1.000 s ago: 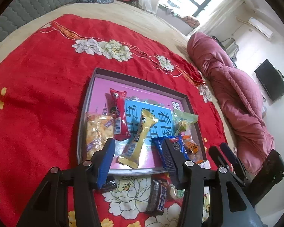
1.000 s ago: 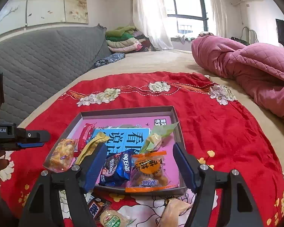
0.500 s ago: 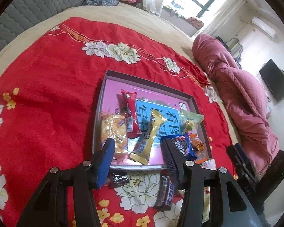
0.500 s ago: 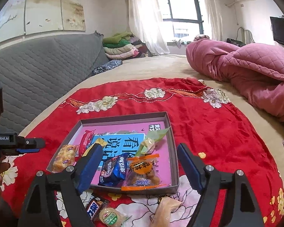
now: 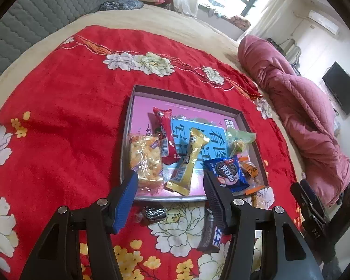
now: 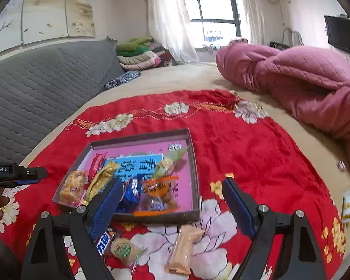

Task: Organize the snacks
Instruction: 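Withdraw both grippers from the box toward the remaining snacks, then grasp the tan wrapped bar on the bedspread with the right gripper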

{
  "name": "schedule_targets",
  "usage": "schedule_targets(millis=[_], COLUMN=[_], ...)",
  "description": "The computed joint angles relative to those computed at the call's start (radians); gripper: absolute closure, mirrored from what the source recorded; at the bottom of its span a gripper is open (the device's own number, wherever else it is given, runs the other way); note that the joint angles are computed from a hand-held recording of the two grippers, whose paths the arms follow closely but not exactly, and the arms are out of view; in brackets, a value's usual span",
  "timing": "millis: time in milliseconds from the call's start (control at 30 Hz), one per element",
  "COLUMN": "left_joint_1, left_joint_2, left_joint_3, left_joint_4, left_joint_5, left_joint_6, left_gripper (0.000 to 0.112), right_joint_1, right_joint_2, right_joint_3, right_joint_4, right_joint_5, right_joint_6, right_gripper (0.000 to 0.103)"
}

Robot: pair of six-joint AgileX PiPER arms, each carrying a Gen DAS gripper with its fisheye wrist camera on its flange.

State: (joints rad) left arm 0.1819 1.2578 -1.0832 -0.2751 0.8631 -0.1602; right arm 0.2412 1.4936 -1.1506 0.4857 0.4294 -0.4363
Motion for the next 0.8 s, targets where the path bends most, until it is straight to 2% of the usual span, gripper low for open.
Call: schedule_targets(millis=[233, 800], left_joint_1=[-0.033, -0.069], left_joint_2=[-0.017, -0.032], left_joint_3=[0.016, 0.098], left_joint_4=[0.064, 0.059], left_joint_5=[0.007, 0.034], left_joint_6=[-0.039, -0.048], left_gripper=[0.052, 0.052], right_joint_1=[0.006, 0.021], right_joint_2=[-0.03, -0.052], right_joint_3=[0.04, 0.074], right_joint_4=[-0.061, -0.149], right_joint_5=[0.005, 0.049], right_joint_6=[0.064, 0.135], right_gripper=[0.017, 0.017])
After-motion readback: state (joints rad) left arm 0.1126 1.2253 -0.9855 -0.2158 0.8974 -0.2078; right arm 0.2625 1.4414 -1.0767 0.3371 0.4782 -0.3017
